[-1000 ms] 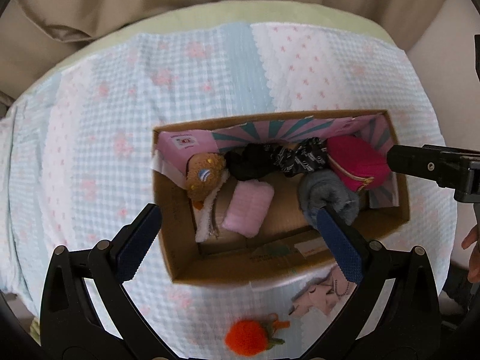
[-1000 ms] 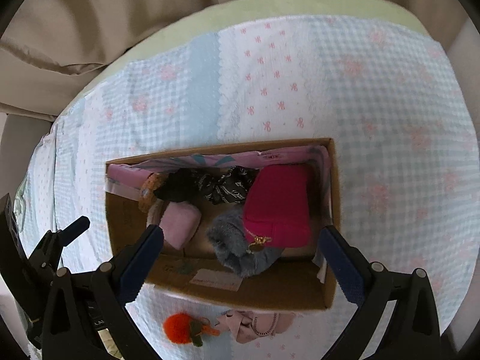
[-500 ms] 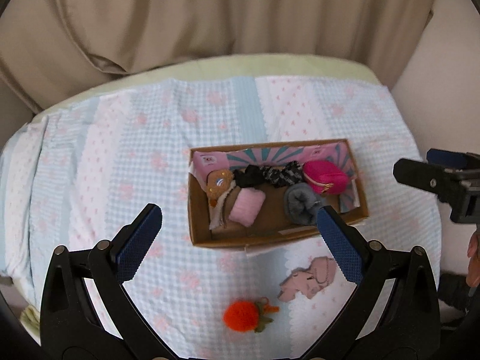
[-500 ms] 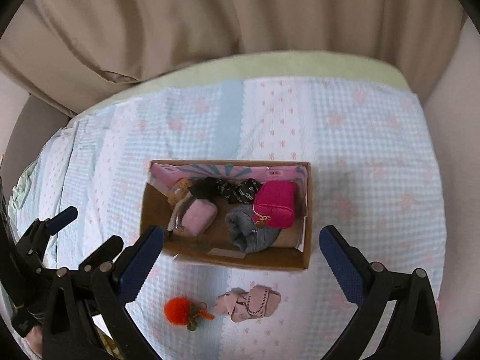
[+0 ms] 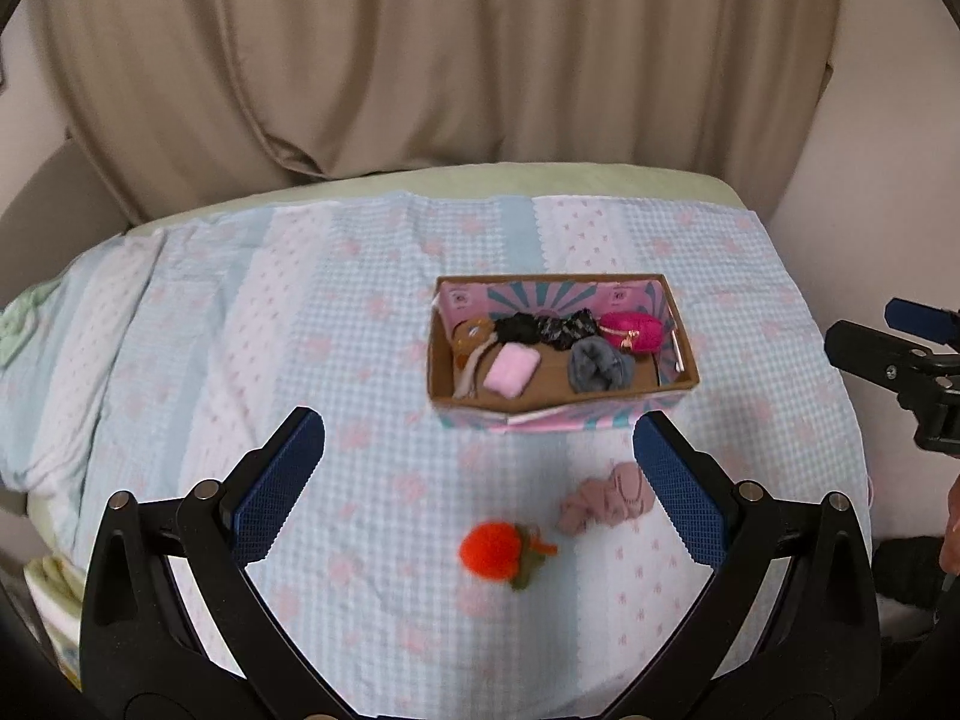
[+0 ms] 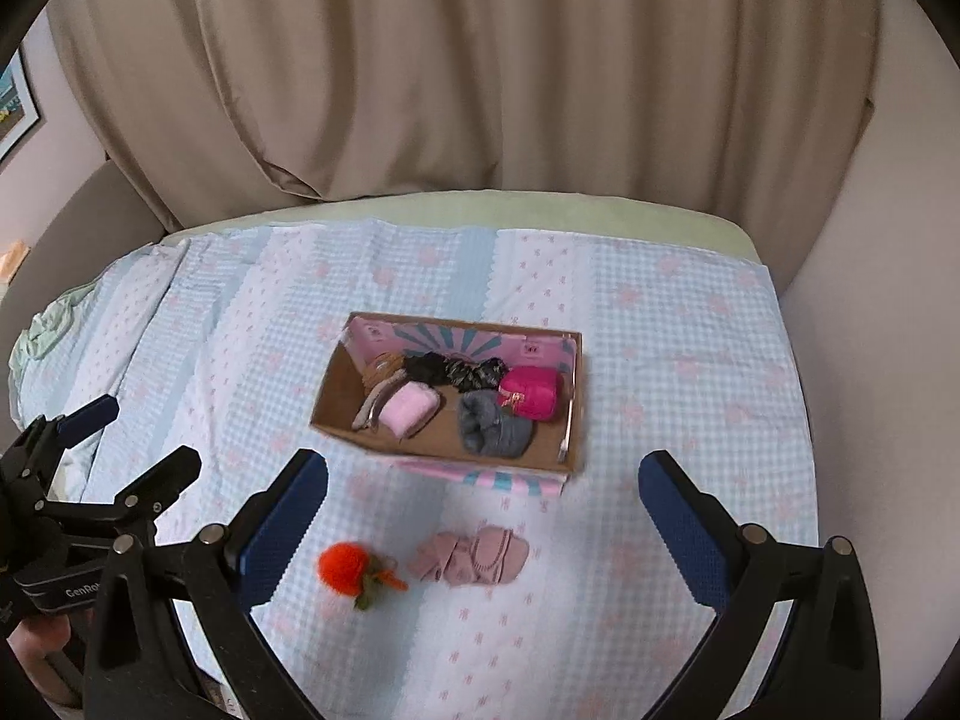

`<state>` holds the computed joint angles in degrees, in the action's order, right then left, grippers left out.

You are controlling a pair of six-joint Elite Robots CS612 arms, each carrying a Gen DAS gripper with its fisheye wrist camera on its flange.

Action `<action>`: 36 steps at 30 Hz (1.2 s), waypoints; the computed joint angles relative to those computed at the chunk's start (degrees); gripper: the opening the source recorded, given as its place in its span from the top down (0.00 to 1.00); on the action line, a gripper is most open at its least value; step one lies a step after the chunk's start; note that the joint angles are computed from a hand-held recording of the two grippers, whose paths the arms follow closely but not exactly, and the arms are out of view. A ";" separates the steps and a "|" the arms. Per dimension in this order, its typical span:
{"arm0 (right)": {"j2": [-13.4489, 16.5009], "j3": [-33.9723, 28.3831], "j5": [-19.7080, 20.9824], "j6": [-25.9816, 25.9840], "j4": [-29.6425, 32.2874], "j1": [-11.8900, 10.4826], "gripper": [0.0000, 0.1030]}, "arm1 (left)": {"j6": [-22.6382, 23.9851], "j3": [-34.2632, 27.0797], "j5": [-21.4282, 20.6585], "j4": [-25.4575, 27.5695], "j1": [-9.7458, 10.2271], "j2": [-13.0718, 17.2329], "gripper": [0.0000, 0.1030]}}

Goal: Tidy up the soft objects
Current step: 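Lift both tools out of the box toward the pompom and slippers, then grasp the orange pompom with left tool while right tool grasps the pink slippers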

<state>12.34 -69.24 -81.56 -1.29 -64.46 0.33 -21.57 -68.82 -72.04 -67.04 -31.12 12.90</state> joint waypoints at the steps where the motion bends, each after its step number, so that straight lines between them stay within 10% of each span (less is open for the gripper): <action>1: 0.40 -1.35 0.35 0.22 0.65 -0.08 0.00 | -0.74 -2.25 0.68 1.27 -0.37 0.71 0.00; 15: 5.80 -15.55 1.40 2.95 5.63 0.03 0.00 | -4.11 -16.15 1.21 8.83 -2.05 6.61 0.00; 36: 19.53 -23.32 -7.76 9.26 -3.90 4.18 0.00 | 9.20 -22.31 -7.21 -6.13 -0.34 23.28 0.00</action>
